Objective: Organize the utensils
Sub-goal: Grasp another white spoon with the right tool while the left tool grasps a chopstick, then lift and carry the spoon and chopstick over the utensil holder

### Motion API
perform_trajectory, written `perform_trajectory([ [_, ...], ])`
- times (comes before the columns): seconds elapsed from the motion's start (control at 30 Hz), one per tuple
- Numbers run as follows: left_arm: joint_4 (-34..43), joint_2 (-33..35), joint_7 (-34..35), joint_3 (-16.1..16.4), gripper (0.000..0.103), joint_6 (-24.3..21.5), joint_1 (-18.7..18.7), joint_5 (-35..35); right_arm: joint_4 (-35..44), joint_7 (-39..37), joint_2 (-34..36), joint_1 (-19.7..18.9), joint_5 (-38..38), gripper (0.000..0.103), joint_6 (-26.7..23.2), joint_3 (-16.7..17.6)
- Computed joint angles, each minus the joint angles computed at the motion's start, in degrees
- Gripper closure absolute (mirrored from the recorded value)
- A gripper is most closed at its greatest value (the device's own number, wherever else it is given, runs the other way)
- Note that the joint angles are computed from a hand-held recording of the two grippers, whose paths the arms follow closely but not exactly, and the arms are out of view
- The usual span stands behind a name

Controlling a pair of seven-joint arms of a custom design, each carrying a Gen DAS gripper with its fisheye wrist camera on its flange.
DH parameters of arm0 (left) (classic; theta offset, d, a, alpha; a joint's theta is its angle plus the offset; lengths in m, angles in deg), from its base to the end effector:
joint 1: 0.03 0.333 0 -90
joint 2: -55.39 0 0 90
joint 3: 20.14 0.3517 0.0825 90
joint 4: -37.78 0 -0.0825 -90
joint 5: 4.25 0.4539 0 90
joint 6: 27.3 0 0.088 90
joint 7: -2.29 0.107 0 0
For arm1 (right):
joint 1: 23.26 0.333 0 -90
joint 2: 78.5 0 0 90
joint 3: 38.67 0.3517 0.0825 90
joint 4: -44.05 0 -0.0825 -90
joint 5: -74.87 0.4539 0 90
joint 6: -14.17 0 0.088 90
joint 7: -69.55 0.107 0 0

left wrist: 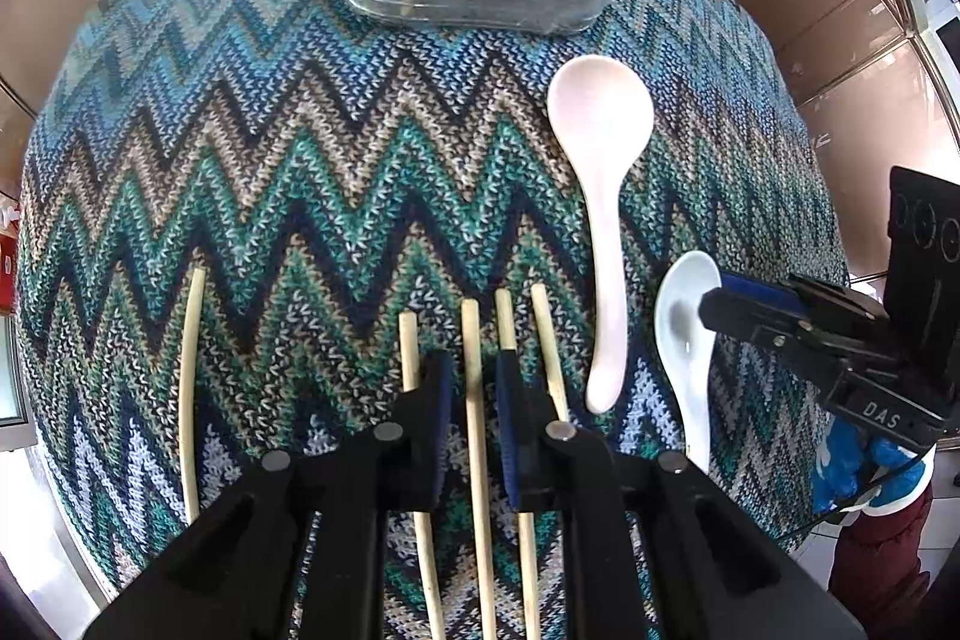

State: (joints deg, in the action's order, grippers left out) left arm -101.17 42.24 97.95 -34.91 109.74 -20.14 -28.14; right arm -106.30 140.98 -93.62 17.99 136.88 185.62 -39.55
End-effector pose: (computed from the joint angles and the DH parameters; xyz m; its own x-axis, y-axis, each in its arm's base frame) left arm 0.4282 -0.3036 0.4043 -0.4220 -0.8695 0.2566 -0.9048 0.3859 -0.1803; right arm 0.4014 0.2590 0.3687 0.1200 -0.8445 -0.5219 -0.9062 0.1216 -0.4051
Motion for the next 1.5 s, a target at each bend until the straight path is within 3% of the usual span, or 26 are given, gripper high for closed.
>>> perform_trajectory([
  [0.1, 0.19, 0.3, 0.13, 0.1, 0.093, -0.22, -0.08, -0.49, 0.85, -1.54, 1.07, -0.27, 0.76, 0.081, -1.34, -0.29],
  [0.23, 0.42, 0.59, 0.67, 0.16, 0.098, -0.33, -0.2, -1.38, 2.41, -4.5, 2.56, -1.81, 2.48, 0.098, -3.67, 0.5],
  [0.47, -0.92, -0.93, -0.21, -0.28, 0.098, 1.61, -0.73, -1.66, 0.82, -2.81, 0.46, -3.73, -0.18, 0.098, -2.24, 3.71],
  [0.6, -3.0, -4.0, 0.37, 0.1, 0.098, 2.7, -1.4, -2.73, -2.45, 3.06, -3.71, -2.85, -5.55, 0.098, 1.23, 4.81],
  [0.7, -4.98, -7.55, 1.11, 0.6, 0.099, 3.44, -2.06, -3.92, -5.36, 11.05, -7.51, -5.61, -12.96, 0.098, 3.24, 8.99],
  [0.8, -6.83, -11.31, 1.98, 1.31, 0.099, 3.94, -2.8, -5.27, -8.18, 19.33, -12.11, -10.82, -20.15, 0.098, 3.32, 15.37],
  [0.93, -9.59, -16.51, 3.26, 2.47, 0.099, 5.49, -4.01, -7.61, -11.41, 26.55, -17.81, -14.05, -25.08, 0.098, 3.52, 20.53],
  [1.07, -11.97, -22.26, 3.7, 3.06, 0.099, 8.5, -4.64, -9.03, -12.66, 35.15, -24.84, -20.5, -30.63, 0.098, 2.04, 28.71],
  [1.23, -11.89, -26.51, 5.16, 4.68, 0.099, 18.32, -6.27, -11.17, -9.77, 42.43, -30.38, -30.3, -38.31, 0.098, 1.3, 36.23],
  [1.4, -6.14, -21.62, 6.56, 6.4, 0.099, 34.87, -8.85, -13.32, -3.99, 47.51, -31.03, -44.5, -45.88, 0.098, 7.32, 43.27],
  [1.5, -2.06, -15.72, 8.29, 11.45, 0.099, 46.53, -15.78, -15.32, 0.24, 51.02, -29.36, -55.04, -49.17, 0.098, 12.1, 49.11],
])
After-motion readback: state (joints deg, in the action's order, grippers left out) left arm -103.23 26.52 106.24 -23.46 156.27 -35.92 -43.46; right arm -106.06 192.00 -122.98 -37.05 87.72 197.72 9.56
